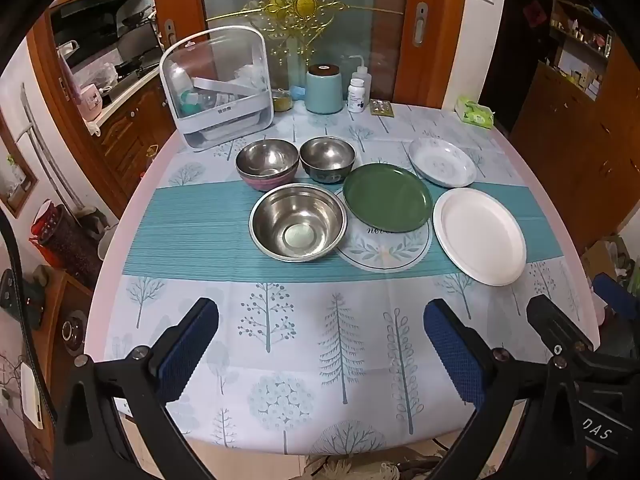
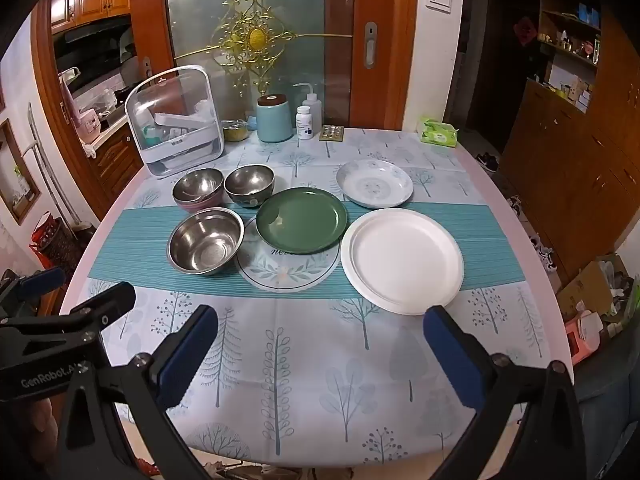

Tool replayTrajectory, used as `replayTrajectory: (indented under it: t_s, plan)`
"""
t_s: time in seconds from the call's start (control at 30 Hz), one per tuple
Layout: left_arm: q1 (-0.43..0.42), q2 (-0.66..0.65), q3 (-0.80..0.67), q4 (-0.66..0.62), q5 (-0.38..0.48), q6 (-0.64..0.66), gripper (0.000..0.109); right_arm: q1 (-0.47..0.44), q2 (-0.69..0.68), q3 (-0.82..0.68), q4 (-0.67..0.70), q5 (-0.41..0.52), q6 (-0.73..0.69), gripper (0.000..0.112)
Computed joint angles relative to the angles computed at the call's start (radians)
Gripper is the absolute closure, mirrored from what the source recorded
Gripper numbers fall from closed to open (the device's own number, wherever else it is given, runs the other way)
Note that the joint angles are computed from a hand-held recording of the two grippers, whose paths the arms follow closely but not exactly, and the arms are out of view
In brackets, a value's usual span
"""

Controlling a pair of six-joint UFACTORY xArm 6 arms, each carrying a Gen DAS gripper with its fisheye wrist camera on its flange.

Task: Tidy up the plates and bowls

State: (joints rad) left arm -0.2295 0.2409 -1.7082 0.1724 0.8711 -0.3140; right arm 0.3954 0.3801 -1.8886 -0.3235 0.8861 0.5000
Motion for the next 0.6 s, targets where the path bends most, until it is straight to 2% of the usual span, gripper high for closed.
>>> replayTrajectory:
  t_s: [0.37, 0.6]
  plan:
    - [-0.007, -0.031, 0.059, -0.005, -0.022, -0.007, 0.007, -0.001, -0.017, 0.025, 0.001, -0.01, 0.003, 0.009]
    - [-0.005, -0.001, 0.011, -0.025, 0.027, 0.028, 0.008, -0.001, -0.023, 0.033, 0.001, -0.013, 0.005, 0.009]
